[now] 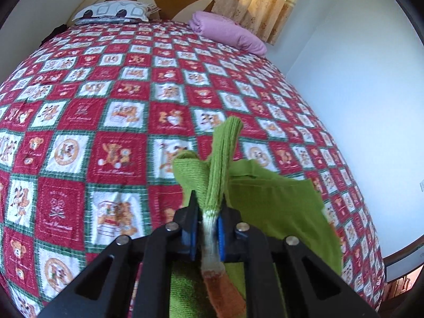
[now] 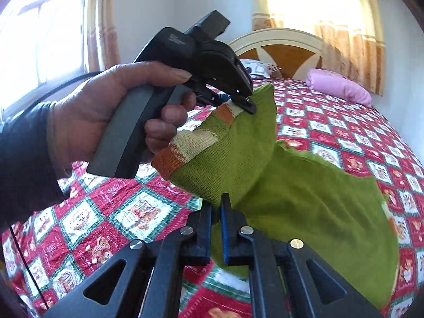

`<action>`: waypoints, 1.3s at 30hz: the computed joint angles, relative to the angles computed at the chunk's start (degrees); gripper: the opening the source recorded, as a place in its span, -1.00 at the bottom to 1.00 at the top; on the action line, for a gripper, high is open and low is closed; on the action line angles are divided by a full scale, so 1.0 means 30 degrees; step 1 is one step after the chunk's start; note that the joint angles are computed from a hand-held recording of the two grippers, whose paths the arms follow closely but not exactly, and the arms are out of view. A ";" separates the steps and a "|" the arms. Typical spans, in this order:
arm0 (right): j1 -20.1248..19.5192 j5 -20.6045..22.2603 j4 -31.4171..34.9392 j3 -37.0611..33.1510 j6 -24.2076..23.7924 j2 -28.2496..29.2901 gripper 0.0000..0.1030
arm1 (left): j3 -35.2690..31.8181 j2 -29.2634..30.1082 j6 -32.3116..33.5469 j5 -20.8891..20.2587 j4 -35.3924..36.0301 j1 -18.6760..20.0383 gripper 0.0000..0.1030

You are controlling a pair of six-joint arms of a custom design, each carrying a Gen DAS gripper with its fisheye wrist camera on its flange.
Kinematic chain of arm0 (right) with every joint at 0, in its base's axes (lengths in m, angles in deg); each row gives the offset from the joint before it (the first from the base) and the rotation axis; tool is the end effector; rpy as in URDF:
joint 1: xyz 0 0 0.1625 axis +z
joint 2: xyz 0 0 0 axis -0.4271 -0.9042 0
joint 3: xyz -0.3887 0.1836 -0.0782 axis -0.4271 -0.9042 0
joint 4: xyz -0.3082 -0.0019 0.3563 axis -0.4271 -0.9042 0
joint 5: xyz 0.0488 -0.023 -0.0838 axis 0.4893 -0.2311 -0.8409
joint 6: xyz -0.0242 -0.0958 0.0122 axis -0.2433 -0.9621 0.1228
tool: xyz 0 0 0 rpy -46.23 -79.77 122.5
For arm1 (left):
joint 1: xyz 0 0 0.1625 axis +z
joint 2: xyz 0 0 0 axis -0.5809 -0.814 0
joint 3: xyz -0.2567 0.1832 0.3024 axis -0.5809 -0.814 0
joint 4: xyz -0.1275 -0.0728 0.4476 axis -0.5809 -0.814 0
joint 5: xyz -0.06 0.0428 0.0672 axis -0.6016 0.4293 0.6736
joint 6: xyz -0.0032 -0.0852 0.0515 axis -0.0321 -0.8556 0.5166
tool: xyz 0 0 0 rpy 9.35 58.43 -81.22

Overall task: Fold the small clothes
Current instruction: 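Fold the held side edge over the sweater body and open both grippers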

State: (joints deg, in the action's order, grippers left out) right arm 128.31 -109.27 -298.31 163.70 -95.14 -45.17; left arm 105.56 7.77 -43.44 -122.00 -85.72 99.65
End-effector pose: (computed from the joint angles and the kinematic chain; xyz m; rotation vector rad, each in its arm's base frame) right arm 0.2275 -0.6286 0.0358 0.4864 -2.2042 1.1039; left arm -0.2365 -0.8424 0.1171 0.9625 2.7640 -0.4090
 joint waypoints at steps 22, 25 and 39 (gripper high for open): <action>-0.2863 0.3493 -0.0973 0.6465 0.7047 -0.5557 -0.92 | 0.2046 0.0589 -0.0669 -0.1694 -0.1257 -0.2542 -0.77; -0.3371 0.3912 -0.1092 0.7047 0.7822 -0.5874 -0.92 | 0.2266 0.0874 -0.0496 -0.1630 -0.1319 -0.2823 -0.77; -0.5733 0.5272 -0.3336 0.9292 1.0184 -0.6752 -0.96 | 0.2718 0.2560 -0.0815 -0.0430 -0.2045 -0.3776 -0.73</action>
State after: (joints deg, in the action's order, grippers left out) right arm 111.11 -93.46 -308.32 191.57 -64.59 -65.42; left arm 113.71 15.45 -45.89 -123.29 -91.86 88.32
